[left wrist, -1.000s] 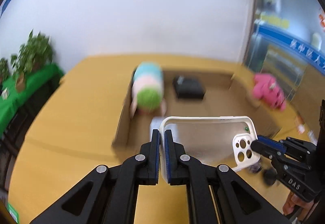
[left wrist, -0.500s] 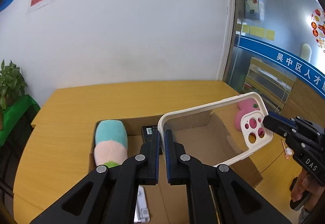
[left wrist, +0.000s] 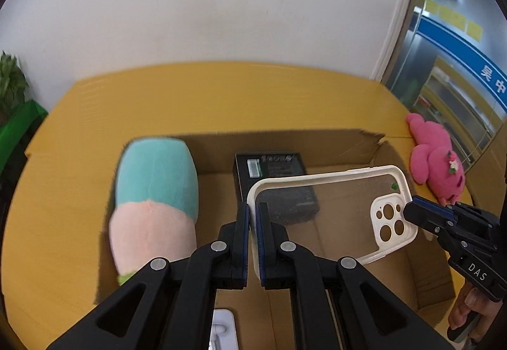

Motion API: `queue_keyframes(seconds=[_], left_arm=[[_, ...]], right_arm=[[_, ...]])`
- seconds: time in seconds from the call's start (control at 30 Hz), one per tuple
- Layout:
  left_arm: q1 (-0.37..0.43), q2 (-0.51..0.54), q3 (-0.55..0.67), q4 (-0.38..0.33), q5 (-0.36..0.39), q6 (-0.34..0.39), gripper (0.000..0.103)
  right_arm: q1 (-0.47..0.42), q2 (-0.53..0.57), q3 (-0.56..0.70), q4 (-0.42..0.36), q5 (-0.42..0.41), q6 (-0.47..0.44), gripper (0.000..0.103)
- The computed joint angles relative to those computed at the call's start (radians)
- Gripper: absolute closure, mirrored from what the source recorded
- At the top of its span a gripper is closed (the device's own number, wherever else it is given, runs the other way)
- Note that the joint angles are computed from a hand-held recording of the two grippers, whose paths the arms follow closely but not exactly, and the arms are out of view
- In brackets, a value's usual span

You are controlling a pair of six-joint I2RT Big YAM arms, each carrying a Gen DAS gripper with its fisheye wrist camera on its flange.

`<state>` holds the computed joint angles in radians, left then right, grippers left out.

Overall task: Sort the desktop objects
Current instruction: 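Lift the white phone case with the right tool and carry it into the box, then release the phone case in the box by opening the right tool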

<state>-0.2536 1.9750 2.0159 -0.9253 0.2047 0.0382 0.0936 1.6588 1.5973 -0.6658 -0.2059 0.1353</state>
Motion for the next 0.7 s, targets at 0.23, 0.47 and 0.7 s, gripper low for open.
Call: queue_keyframes(seconds=[0.23,0.47,0.7], left_arm=[[-0.029,0.139,0.128,-0.131,-0.095,0.036,0.100],[-0.048,0.175,0.149,-0.174,-0.170,0.081,0.101],[-0.052,0.143,0.104,-0.180,-0.211,0.105,0.100]], right_arm=[[-0.024,0.170,0.144,-0.172,-0.060,0.025,0.093],[-0.030,0.250,0.209,-0.294,-0.102,0.035,0.096],[-0.023,0.256,0.216,-0.335,-0.114,0.020,0.096]])
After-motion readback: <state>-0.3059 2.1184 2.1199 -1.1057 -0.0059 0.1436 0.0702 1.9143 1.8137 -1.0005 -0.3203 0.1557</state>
